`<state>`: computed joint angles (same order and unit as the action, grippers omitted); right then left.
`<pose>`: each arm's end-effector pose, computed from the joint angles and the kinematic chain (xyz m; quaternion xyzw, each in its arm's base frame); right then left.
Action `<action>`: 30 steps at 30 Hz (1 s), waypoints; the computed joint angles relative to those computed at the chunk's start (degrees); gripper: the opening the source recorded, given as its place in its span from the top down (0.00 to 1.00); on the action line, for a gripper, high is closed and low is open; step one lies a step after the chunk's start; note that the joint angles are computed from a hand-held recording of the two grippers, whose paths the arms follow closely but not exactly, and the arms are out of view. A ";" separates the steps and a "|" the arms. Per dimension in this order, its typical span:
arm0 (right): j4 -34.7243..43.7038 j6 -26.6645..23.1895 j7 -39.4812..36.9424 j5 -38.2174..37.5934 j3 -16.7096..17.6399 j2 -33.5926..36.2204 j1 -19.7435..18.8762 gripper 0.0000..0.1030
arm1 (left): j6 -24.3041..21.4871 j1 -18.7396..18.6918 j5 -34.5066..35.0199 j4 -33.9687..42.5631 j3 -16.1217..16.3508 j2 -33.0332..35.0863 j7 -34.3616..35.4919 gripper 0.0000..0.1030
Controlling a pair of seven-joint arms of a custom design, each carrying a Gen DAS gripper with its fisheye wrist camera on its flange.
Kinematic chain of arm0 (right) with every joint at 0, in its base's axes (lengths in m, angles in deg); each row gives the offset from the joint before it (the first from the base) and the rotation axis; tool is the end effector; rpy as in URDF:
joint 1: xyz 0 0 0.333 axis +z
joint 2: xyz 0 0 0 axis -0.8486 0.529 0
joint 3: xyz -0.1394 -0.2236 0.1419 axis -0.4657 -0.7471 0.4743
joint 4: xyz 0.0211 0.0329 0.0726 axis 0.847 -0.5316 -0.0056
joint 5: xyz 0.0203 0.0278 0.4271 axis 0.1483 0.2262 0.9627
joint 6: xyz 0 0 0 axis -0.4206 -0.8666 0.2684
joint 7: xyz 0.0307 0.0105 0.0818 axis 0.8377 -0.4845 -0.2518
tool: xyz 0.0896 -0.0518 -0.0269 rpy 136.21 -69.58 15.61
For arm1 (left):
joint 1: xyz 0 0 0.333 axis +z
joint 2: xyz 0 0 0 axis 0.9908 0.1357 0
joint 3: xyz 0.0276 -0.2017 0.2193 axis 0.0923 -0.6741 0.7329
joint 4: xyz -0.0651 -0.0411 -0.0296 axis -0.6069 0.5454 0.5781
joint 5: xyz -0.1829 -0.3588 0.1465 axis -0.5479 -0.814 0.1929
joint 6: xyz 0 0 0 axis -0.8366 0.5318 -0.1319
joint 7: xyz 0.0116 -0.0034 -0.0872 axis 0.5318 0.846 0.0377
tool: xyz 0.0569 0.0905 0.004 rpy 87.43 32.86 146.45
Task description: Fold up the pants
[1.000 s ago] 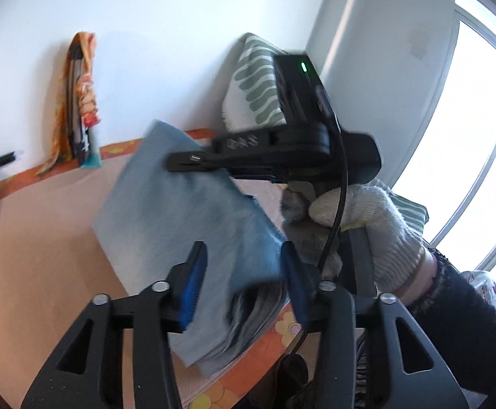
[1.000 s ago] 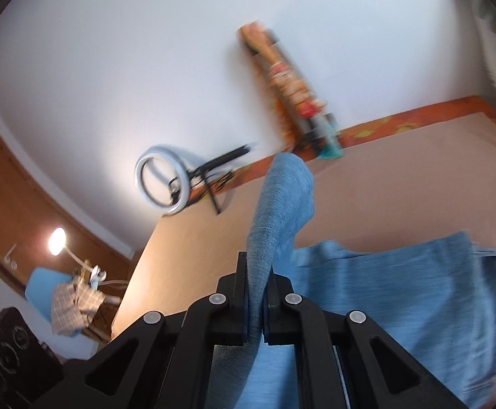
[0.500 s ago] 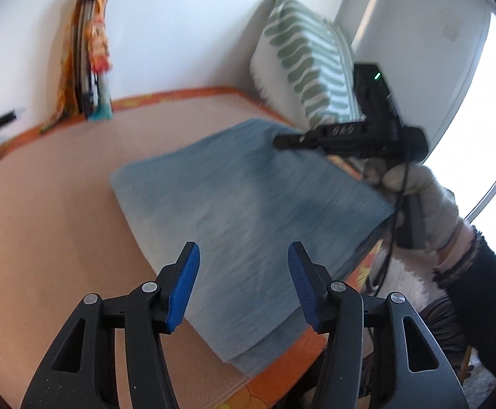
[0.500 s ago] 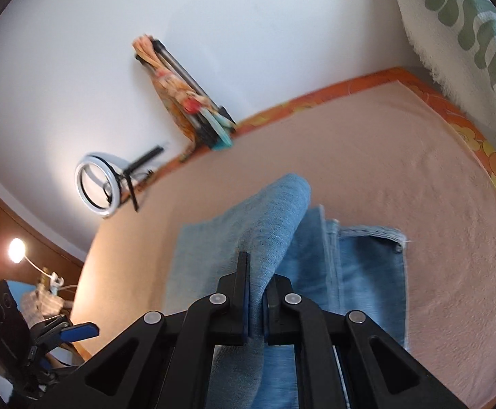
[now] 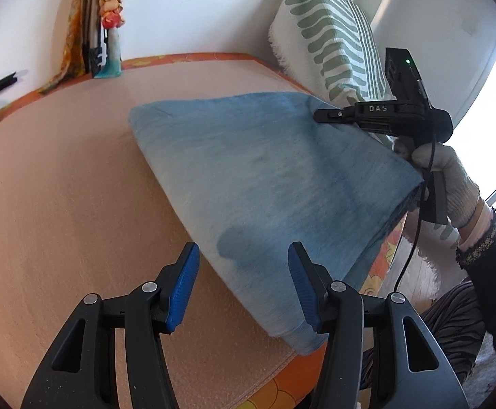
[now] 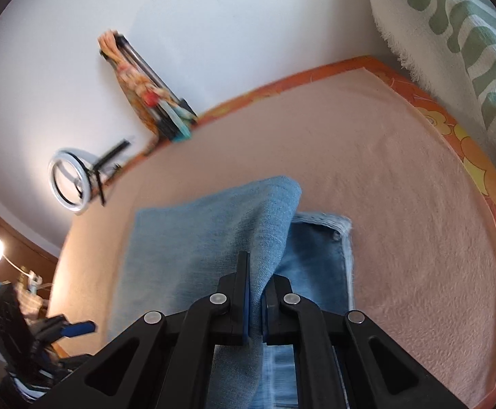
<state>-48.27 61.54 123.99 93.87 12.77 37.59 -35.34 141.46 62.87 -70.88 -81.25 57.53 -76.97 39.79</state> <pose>0.4158 0.3106 0.5980 -0.6409 0.7006 -0.0234 0.3130 0.4264 -0.1705 0.6107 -0.5171 0.7881 -0.3336 0.0158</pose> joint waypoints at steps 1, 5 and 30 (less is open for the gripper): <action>0.30 -0.42 0.03 -0.65 0.19 0.34 -0.22 0.98 | -0.05 -0.09 -0.20 -0.02 0.00 0.04 -0.06 0.49; 0.91 -1.25 -0.80 -2.51 0.38 1.53 -0.39 0.98 | 0.07 -0.20 -0.64 -0.33 -0.08 -0.08 -0.33 0.49; -5.56 -7.16 -4.52 1.99 -2.04 -7.42 1.34 0.29 | 0.21 2.18 -4.84 3.88 -0.05 7.27 -5.77 0.41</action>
<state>-53.83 54.38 119.46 95.86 10.73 30.16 -34.00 141.67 65.06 -75.73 -77.37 57.48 -69.70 34.02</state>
